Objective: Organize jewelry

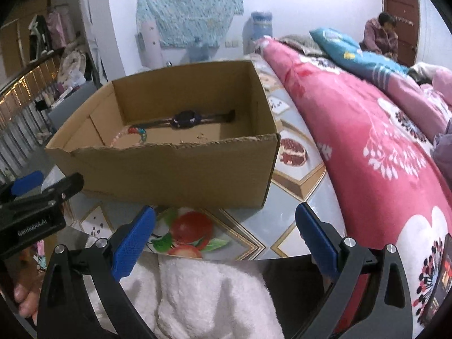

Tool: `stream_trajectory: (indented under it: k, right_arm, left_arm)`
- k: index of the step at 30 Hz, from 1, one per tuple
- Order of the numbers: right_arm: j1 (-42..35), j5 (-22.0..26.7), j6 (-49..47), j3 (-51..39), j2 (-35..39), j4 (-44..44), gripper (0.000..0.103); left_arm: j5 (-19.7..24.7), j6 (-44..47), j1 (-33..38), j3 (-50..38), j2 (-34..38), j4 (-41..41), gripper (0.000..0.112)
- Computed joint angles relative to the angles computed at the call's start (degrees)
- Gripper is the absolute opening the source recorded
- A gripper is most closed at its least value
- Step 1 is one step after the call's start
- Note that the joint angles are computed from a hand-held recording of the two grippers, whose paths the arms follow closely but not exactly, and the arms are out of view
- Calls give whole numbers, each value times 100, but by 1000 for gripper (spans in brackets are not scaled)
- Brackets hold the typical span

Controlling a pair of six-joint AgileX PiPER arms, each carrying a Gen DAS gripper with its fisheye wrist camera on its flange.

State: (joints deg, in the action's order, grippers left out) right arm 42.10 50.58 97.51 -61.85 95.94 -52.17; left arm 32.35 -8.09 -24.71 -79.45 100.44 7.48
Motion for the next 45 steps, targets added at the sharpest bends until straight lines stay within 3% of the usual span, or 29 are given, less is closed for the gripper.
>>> stream_trajectory:
  k: [6, 15, 45]
  right_arm:
    - [-279, -318, -467, -244, 92, 356, 97]
    - [-379, -272, -847, -653, 331, 594, 97]
    - [-653, -348, -1199, -765, 507, 981, 97]
  left_arm:
    - [364, -115, -47, -280, 208, 36, 91]
    - [527, 11, -100, -484, 356, -48, 91]
    - [831, 306, -63, -853, 710, -288, 91]
